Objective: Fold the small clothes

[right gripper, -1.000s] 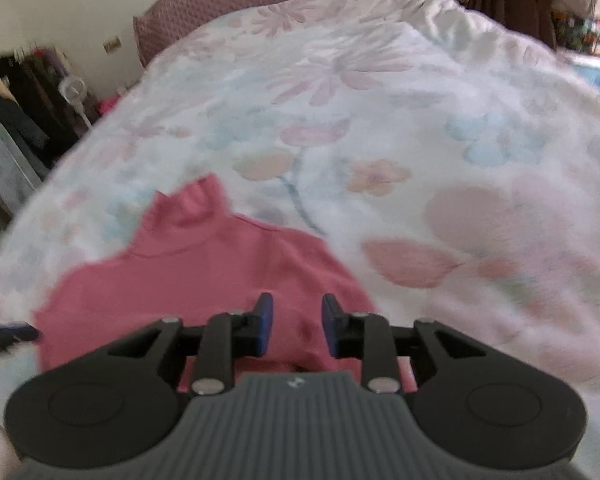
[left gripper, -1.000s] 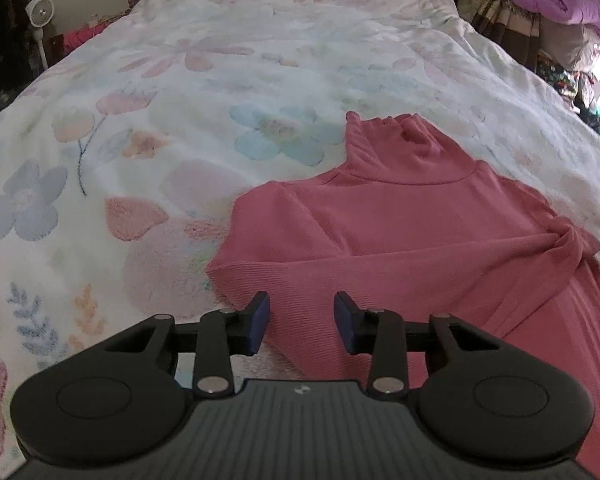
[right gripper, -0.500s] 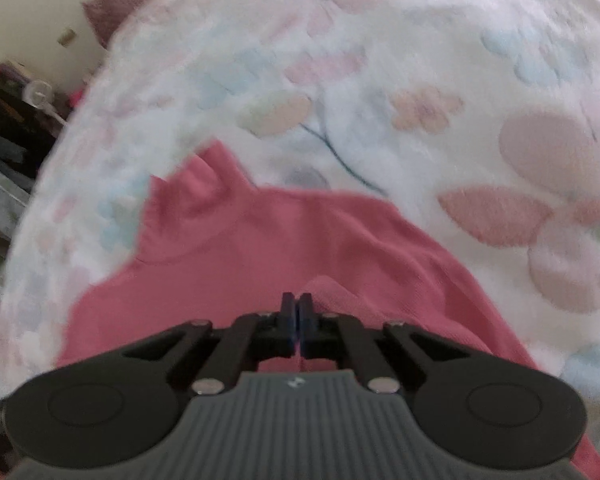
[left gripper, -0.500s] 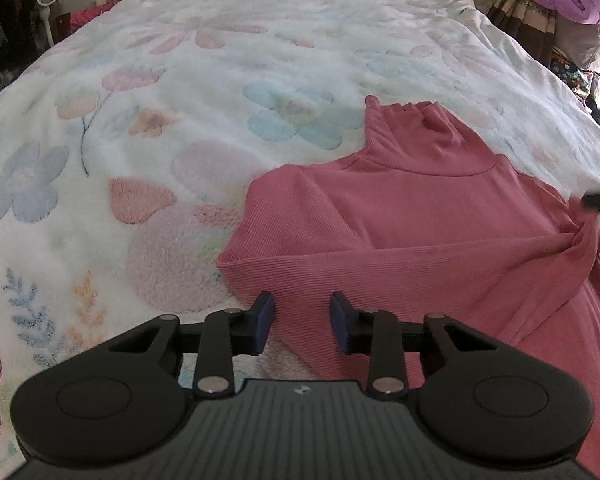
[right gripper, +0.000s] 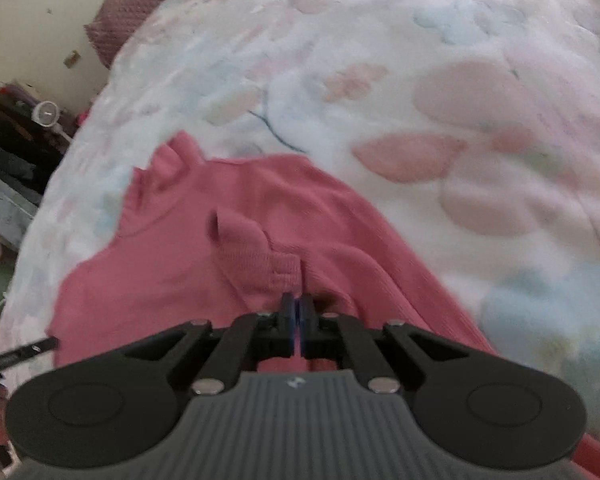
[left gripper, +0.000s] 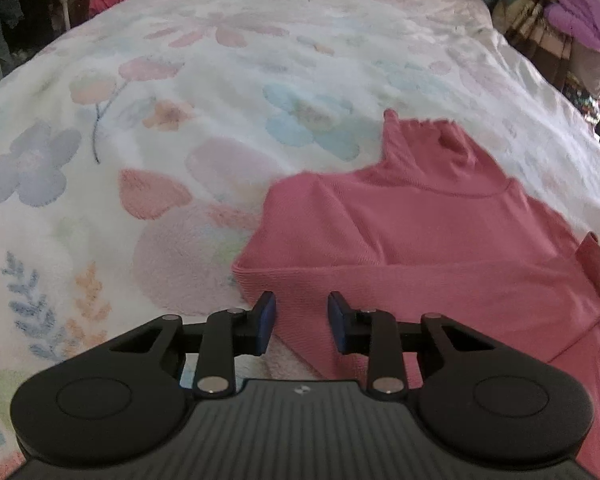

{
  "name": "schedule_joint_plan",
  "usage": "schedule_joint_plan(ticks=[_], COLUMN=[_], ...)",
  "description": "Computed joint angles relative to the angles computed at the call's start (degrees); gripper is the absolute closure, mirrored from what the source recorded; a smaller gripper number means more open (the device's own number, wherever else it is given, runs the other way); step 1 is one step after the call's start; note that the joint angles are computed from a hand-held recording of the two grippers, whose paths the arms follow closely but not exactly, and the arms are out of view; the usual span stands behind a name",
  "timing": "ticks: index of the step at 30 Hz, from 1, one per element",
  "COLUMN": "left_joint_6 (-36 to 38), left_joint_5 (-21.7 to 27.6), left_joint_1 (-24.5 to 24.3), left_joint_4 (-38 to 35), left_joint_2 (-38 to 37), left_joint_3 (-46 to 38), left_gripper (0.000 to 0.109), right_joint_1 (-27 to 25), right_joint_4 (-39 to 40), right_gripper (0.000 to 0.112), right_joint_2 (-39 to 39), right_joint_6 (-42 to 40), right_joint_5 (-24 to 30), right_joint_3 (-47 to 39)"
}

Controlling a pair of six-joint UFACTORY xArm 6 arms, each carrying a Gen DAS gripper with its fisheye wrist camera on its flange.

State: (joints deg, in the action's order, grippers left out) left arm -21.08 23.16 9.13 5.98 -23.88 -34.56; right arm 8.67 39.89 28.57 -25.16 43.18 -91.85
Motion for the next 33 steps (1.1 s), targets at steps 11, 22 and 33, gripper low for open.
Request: schedule_joint_plan(ticks=[11, 22, 33], left_joint_6=[4.31, 4.09, 11.65], left_joint_5=[1.61, -1.88, -2.81], left_joint_1=[4.55, 4.34, 7.14], left_joint_4=[-9.56, -12.01, -33.03], left_joint_2=[1.06, 0.52, 9.01], left_joint_3=[-2.36, -0.67, -4.15], left_gripper=[0.073, 0.063, 0.058], right_joint_1=[4.39, 0.30, 0.98], right_joint_4=[-2.84, -16.71, -3.33], right_gripper=[0.080, 0.107, 0.090], right_joint_2=[7.02, 7.44, 15.91], right_joint_6=[-8.86, 4.05, 3.81], right_joint_5=[1.00, -0.89, 7.83], right_joint_3=[-14.19, -13.18, -26.07])
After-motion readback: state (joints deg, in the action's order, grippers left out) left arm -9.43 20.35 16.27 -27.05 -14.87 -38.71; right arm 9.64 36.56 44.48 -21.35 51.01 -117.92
